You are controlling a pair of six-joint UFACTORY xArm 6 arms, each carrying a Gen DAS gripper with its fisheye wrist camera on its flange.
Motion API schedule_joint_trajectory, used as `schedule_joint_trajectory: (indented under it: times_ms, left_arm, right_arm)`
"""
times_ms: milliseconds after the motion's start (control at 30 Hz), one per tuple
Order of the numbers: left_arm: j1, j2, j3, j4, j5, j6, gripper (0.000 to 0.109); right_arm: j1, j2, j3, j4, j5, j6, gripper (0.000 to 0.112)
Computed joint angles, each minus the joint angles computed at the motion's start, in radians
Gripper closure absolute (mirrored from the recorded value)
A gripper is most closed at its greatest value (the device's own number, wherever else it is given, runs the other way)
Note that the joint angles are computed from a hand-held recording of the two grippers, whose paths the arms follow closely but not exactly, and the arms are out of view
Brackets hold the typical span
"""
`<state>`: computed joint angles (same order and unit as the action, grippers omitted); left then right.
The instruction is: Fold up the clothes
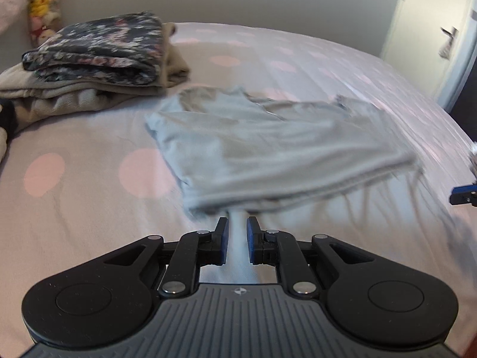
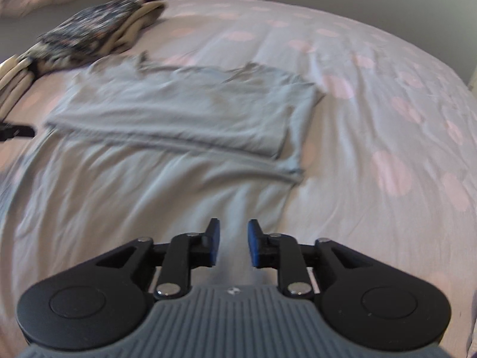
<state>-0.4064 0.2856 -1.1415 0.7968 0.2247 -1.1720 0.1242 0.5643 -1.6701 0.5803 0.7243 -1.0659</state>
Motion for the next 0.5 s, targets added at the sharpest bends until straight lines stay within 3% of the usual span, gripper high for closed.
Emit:
schedule_joint_trajectory:
  times_ms: [133, 300, 500]
  left_arm:
    - [-0.092, -0.075, 0.064, -0.251, 0.043, 0.31, 0.098]
    - [-0.228, -0.111, 0.063, -0.476, 0.172, 0.67, 0.098]
    - [-0.366, -0.09, 0.009, -0.593, 0.348, 0.958, 0.095]
  right_arm:
    - [-0.003, -0.151, 0.194, -0.018, 0.052, -0.162, 0.086]
    - [-0.007, -0.287, 0.357, -0.083, 0.146, -0.327, 0.086]
    - [0.006, -0.409, 0.524, -0.171, 0.153, -0.479, 0.087]
